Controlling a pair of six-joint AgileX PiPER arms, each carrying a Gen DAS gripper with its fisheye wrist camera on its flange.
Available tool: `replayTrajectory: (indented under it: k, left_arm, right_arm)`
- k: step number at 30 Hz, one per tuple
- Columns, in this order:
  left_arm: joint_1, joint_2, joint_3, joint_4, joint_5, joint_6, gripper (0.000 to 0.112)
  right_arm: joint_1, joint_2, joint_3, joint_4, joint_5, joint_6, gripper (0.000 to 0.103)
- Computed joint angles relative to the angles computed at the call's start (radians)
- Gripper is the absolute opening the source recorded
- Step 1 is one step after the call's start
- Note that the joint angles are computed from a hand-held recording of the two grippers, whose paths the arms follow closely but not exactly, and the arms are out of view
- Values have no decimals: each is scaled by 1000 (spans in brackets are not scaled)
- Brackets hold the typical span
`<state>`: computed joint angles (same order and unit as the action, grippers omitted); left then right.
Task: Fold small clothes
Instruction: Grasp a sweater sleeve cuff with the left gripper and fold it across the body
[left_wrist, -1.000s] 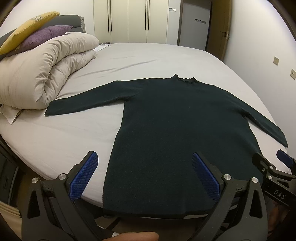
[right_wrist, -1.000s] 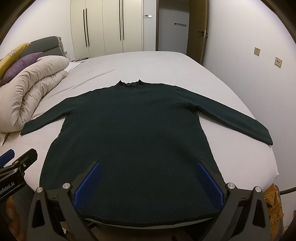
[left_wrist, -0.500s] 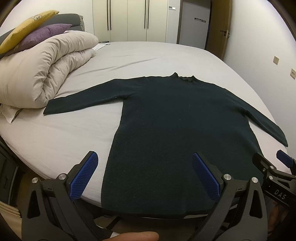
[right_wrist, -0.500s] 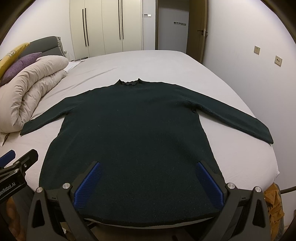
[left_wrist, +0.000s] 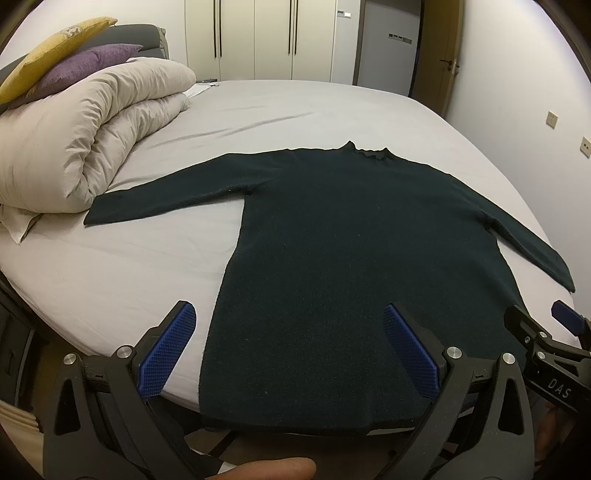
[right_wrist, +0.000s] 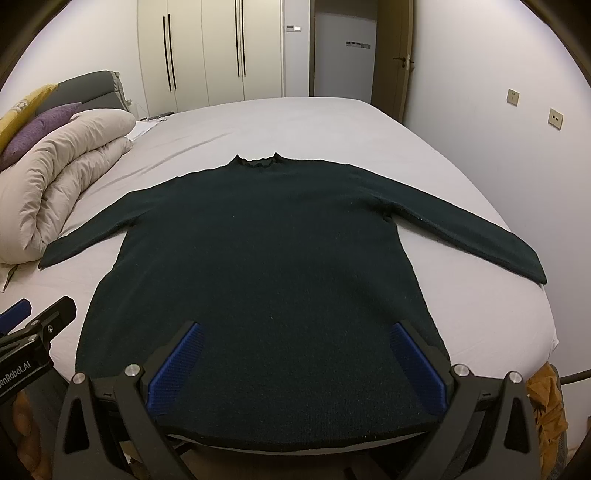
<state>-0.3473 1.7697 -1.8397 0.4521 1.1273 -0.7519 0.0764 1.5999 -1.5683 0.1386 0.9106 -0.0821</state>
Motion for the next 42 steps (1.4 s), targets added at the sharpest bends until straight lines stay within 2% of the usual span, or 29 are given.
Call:
replayTrajectory:
  k: [7,15,18,21,22,26,27,30,32,34,38,40,42]
  left_arm:
    - [29,4,18,-34,-41,12,103]
    - [137,32,39,-157,-117,82,103]
    - [220,37,60,-277,-170,143,103]
    - [351,45,84,-480,-238,256,103]
    - [412,45,102,-570,-277,298,103]
    - [576,36,162,-744,-420,346,103]
    - [616,50,147,-781,-420,352,103]
    - [748,159,7,-946,-307,441,103]
    - [816,198,-20,-1021,-341,460,103]
    - [868,251,-78,-1031,-364,413,103]
    - [981,409,-224,-1209,-342,404,103]
    - [1017,462,-265,-1235,-347,364,103]
    - [1029,477,-241,-1236,-381,316,103]
  right_arm:
    - [3,7,1,-5,5,7,103]
    - [2,47,2,-3,1,21,103]
    - [10,83,-31,-7,13,29,103]
    - [26,118,-72,-1,22,27,103]
    - [28,129,-88,17,26,18,103]
    - [46,187,-183,58,47,5,103]
    - [53,200,-206,62,52,6,103]
    - [77,256,-304,71,79,13,103]
    - [86,302,-378,95,115,10,103]
    - [95,348,-452,110,158,15,103]
    - [120,426,-560,88,214,38,103]
    - [124,464,-614,83,246,51,103]
    - [125,509,-681,78,284,67,103]
